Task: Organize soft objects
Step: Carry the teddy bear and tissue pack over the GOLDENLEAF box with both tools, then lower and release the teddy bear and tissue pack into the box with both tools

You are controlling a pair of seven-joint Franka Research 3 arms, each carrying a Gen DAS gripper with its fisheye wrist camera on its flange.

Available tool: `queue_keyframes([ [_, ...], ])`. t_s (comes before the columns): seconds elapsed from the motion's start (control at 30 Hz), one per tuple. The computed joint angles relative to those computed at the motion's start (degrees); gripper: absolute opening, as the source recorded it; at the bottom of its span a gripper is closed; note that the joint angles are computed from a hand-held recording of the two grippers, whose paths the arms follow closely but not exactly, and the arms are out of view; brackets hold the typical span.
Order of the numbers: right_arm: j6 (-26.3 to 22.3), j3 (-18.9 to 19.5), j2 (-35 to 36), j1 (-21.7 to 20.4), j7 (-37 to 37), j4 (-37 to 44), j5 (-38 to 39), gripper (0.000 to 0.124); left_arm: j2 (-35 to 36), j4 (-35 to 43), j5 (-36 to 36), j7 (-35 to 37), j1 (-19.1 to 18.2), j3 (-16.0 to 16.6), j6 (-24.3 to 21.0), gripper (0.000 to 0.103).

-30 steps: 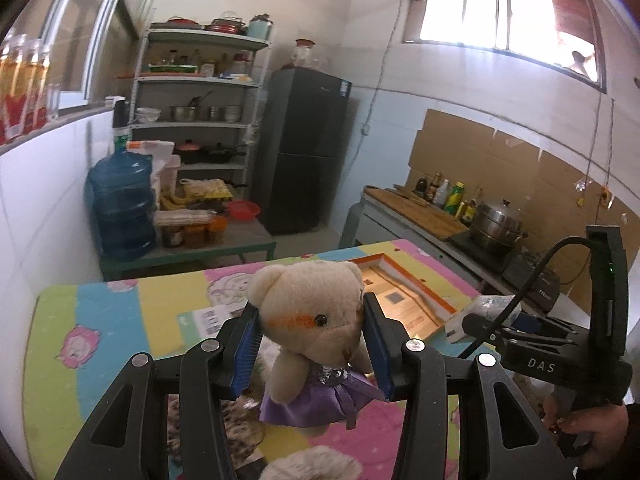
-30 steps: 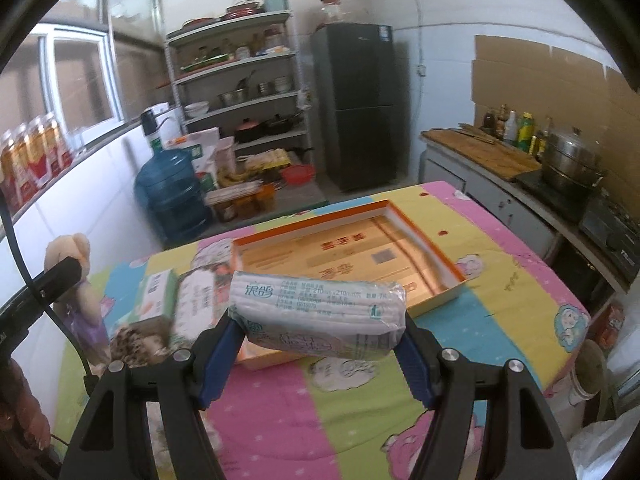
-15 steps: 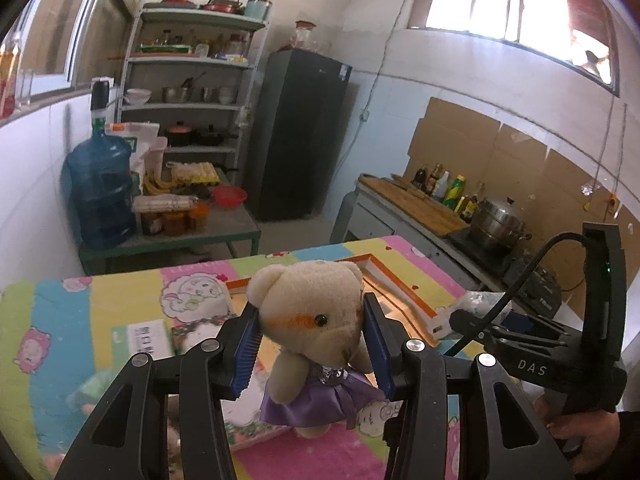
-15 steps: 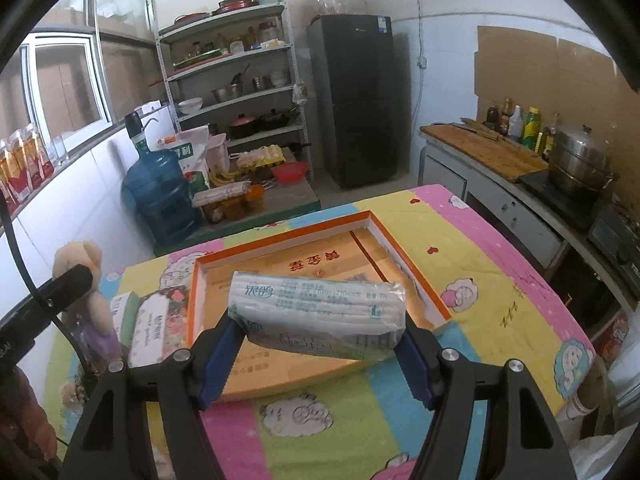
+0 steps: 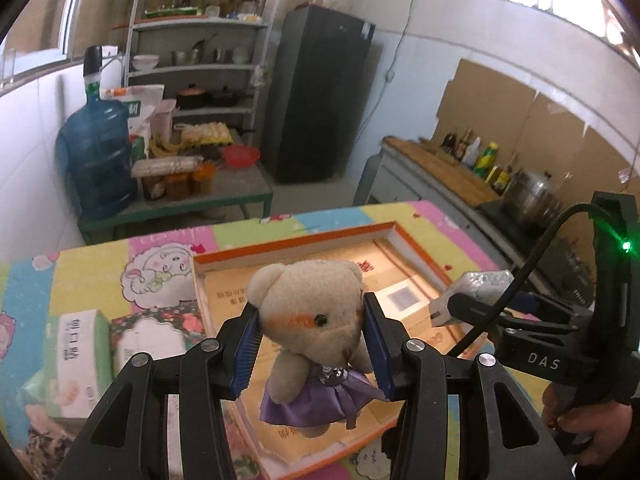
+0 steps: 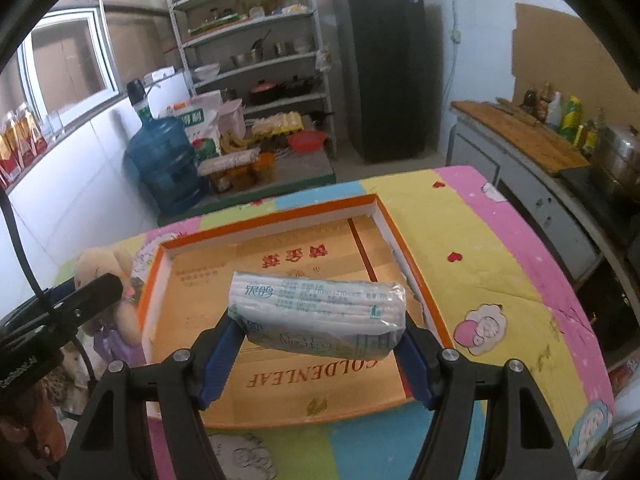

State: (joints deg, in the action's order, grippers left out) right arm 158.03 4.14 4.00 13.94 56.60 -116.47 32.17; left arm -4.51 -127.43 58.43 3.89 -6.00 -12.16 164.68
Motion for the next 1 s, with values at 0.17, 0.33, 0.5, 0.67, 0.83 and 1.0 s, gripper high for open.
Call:
queue_keyframes([
  [0.17, -3.93, 0.13, 5.07, -0.86, -2.25, 4.83, -0.25, 0.072, 5.19, 3.58, -4.64, 3.79, -1.16, 0.92, -2.71, 0.049],
  [0.33, -7.26, 0.72, 9.39, -1.82, -3.52, 9.36, -0.67, 0.072, 8.57, 5.94, -6.8, 5.34, -2.45, 2.42, -4.3, 0.049],
  [0.5, -10.13, 1.07, 13.55, -2.25, -3.45, 14.01, -1.63, 0.072, 11.3, 7.76, -8.07, 5.95, -3.3, 3.85, -4.25, 0.049],
  [0.67, -10.24, 1.73, 15.23, -2.48, -4.69, 15.81, -1.81, 0.073, 13.0, 8.98, -9.76, 7.08, -3.98, 4.8, -4.59, 0.05],
  [0.83, -10.18, 1.89, 16.64, -2.32, -4.4, 17.38, -2.27, 0.073, 13.56, 9.24, -8.44, 6.24, -4.57, 5.71, -4.37, 0.052],
  [1.0, -9.87, 2.11, 17.65, -2.31, -4.14, 18.54, -2.58, 0.074, 14.28, 9.19, -12.26, 9.21, -3.8, 5.79, -2.83, 0.062],
])
